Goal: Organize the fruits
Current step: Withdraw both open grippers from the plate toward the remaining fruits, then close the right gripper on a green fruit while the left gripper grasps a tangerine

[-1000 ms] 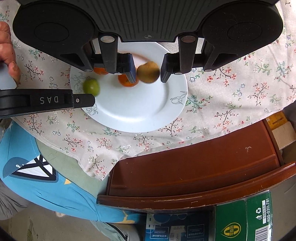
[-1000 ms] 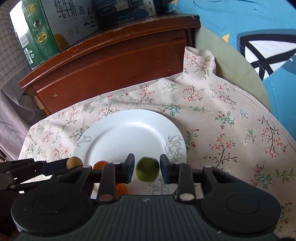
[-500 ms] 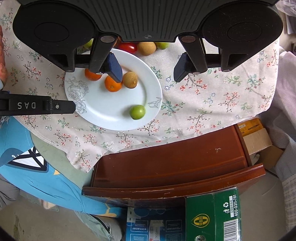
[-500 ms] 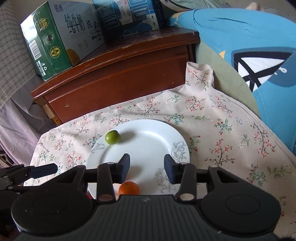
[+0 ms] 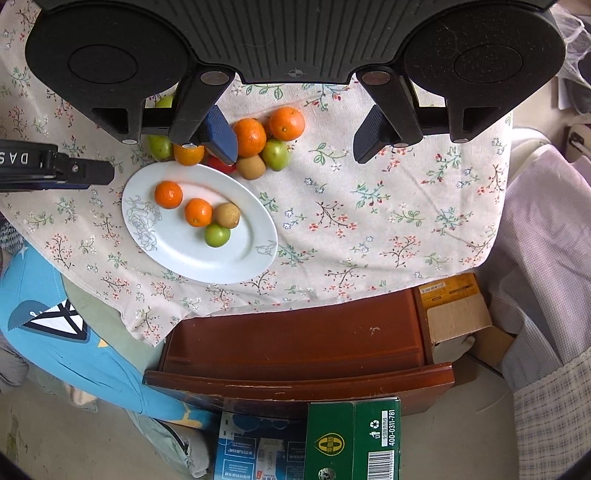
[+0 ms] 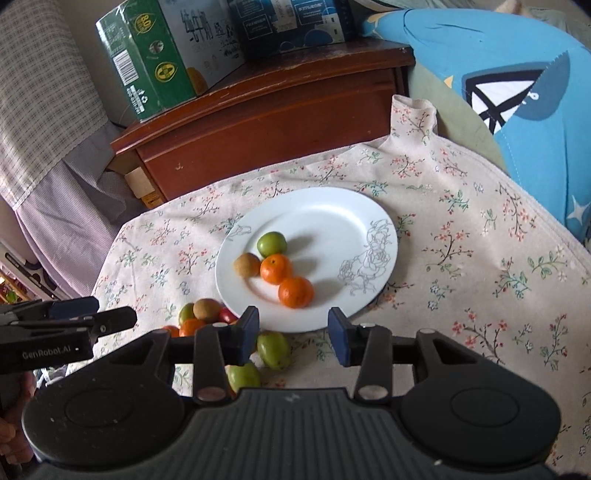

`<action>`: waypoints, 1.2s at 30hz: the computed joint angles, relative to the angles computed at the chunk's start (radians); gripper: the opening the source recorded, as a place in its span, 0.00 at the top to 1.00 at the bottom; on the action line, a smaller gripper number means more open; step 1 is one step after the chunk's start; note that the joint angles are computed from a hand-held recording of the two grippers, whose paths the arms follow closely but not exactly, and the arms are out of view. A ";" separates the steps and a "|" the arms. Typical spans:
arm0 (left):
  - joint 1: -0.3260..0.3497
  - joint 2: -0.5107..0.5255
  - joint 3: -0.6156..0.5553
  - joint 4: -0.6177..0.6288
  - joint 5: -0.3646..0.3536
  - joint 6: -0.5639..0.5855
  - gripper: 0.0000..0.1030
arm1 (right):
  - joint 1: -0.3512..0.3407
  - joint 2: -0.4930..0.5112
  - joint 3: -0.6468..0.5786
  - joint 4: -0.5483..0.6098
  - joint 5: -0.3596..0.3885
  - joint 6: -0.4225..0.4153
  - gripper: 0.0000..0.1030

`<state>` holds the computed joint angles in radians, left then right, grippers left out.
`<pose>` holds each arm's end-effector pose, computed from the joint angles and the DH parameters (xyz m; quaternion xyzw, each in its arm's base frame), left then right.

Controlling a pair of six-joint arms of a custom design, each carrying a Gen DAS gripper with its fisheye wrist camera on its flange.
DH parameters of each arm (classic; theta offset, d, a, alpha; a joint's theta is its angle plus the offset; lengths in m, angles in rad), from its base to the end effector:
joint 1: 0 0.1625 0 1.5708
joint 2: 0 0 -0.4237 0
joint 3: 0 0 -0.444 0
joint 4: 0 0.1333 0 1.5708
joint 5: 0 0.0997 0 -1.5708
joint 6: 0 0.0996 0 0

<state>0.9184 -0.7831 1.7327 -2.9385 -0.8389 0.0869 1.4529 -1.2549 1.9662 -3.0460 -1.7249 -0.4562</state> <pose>-0.2539 -0.6616 0.0731 0.2608 0.8786 -0.2838 0.2821 0.0457 -0.6177 0.2733 0.1275 -0.9168 0.3362 0.1737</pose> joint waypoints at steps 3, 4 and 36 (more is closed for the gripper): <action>0.007 -0.007 0.013 -0.004 0.018 0.005 0.32 | -0.003 0.007 0.005 0.053 0.000 -0.030 0.59; 0.010 -0.007 0.015 -0.010 0.017 0.009 0.32 | -0.002 0.012 0.005 0.061 -0.001 -0.035 0.59; 0.076 0.080 -0.025 -0.052 -0.097 0.188 0.53 | 0.008 0.097 -0.041 0.099 -0.020 -0.017 0.74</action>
<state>0.9947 -0.7026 1.7073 -2.9901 -0.9359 0.2752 1.4608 -1.1580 1.9252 -2.9466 -1.7446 -0.4735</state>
